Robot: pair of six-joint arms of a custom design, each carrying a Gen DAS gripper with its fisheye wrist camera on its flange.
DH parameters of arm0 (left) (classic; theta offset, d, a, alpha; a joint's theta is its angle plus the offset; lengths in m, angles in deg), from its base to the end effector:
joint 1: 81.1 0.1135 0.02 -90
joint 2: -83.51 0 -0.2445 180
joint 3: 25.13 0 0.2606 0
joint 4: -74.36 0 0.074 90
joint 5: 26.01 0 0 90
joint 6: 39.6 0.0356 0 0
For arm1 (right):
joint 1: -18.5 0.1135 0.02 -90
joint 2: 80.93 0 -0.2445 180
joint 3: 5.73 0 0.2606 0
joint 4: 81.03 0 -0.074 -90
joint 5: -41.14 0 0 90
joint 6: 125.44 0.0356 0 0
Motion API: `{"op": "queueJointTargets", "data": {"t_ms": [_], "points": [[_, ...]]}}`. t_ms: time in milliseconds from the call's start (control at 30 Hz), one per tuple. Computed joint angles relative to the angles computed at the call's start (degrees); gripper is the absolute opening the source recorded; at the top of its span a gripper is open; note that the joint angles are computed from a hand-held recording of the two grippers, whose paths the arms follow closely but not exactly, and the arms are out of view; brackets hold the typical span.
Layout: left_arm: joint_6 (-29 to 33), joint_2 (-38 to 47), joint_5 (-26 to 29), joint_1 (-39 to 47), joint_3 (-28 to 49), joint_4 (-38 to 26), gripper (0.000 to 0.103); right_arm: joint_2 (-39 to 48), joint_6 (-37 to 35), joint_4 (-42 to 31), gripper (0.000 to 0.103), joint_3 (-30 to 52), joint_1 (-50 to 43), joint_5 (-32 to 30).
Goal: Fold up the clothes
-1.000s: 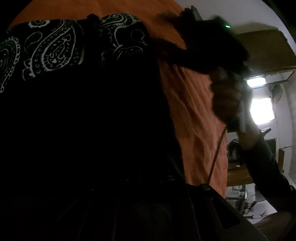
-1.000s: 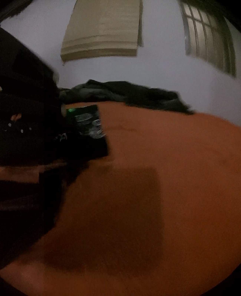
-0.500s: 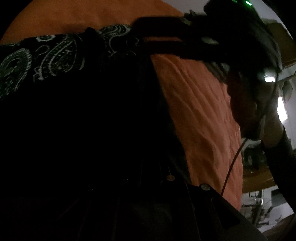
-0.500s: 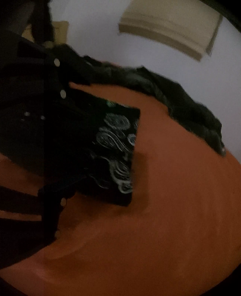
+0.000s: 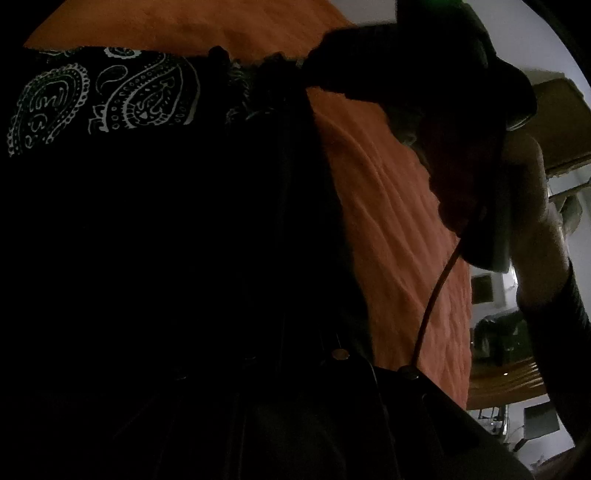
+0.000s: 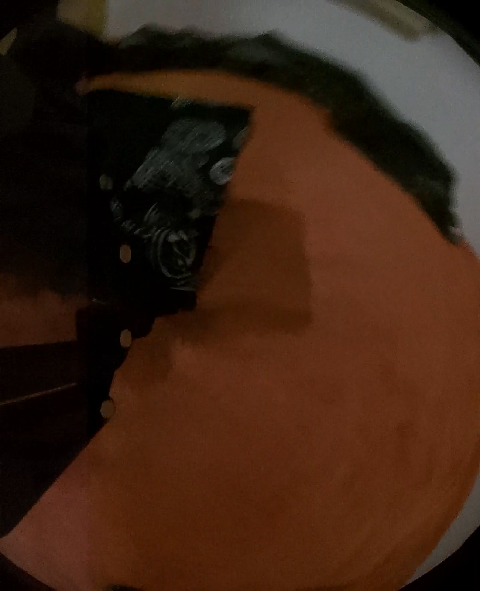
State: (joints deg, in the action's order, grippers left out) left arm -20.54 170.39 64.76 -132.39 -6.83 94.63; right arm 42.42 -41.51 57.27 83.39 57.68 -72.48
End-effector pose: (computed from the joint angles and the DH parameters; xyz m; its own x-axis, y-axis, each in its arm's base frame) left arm 0.1089 -0.1367 0.0332 -0.8953 -0.3942 -0.2077 -0.1848 0.7527 -0.6319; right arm 0.2978 0.2611 0.0677 -0.6785 -0.6780 -0.2828 -0.7302 0.5803 0.3608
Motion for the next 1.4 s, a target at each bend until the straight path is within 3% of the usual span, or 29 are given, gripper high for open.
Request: {"op": "queueJointTargets", "data": {"t_ms": [167, 300, 333, 367, 400, 467, 533, 633, 700, 800, 867, 1100, 1167, 1267, 1333, 1367, 1400], "points": [[-1.75, 4.29, -2.36, -2.34, -0.71, 5.3, 0.009, 2.15, 11.64, 10.04, 0.001, -2.37, -4.83, -9.31], [-3.85, 4.16, -2.93, -3.34, -0.96, 6.03, 0.009, 2.97, 10.68, 7.51, 0.003, -0.94, -7.4, -13.44], [-3.72, 3.52, -2.6, -3.02, -0.88, 5.38, 0.009, 2.58, 9.76, 4.96, 0.008, -0.03, -8.26, -13.86], [-2.57, 4.89, -1.25, -1.2, 0.25, 5.68, 0.009, 0.72, 8.15, 2.41, 0.021, 0.04, -8.89, -13.41], [-1.57, 6.12, -0.05, 0.41, 1.26, 5.9, 0.009, -2.0, 8.64, 3.39, 0.042, -1.88, -7.59, -11.88], [-1.05, 6.67, 0.42, 1.12, 1.55, 6.01, 0.009, -5.93, 3.89, 1.66, 0.057, -3.04, -5.44, -6.29], [-1.84, 7.79, -0.75, -0.23, 3.54, 4.96, 0.009, -7.85, -2.66, -2.73, 0.057, -1.93, -1.38, -0.08], [-2.29, 7.24, -1.91, -1.33, 4.07, 3.54, 0.009, -8.48, -7.77, -5.88, 0.043, -1.37, 3.96, 5.58], [-1.92, 4.69, -1.69, -0.73, 1.0, 4.05, 0.009, -7.33, -7.58, -8.4, 0.029, 0.32, 7.64, 8.34], [-2.87, 5.43, -2.21, -1.12, 0.34, 5.68, 0.009, -5.07, -4.52, -10.13, 0.018, 2.79, 11.41, 13.38], [-3.67, 6.78, -2.51, -1.45, 0.35, 7.28, 0.009, -2.25, -1.17, -11.59, 0.017, 5.65, 13.32, 20.53], [-5.85, 9.61, -1.04, -0.52, -0.5, 12.03, 0.009, 3.77, 2.19, -19.25, 0.02, 13.24, 12.16, 21.96], [-6.03, 9.82, -1.12, -0.59, -0.62, 12.39, 0.009, 4.94, 2.57, -21.03, 0.029, 14.79, 12.16, 21.81], [-6.3, 10.86, -0.77, -0.32, -0.54, 13.66, 0.009, 6.08, 1.83, -23.94, 0.053, 16.27, 12.32, 19.62], [-6.34, 11.41, -0.31, 0.05, -0.72, 14.64, 0.009, 5.39, 1.91, -22.87, 0.054, 15.05, 12.66, 19.99], [-6.39, 11.73, -0.13, 0.21, -0.8, 15.17, 0.009, 5.03, 1.74, -22.07, 0.046, 14.35, 12.99, 21.03], [-6.49, 12.13, -0.11, 0.25, -0.79, 15.64, 0.009, 4.64, 1.61, -21.26, 0.028, 13.64, 13.26, 21.95]]}}
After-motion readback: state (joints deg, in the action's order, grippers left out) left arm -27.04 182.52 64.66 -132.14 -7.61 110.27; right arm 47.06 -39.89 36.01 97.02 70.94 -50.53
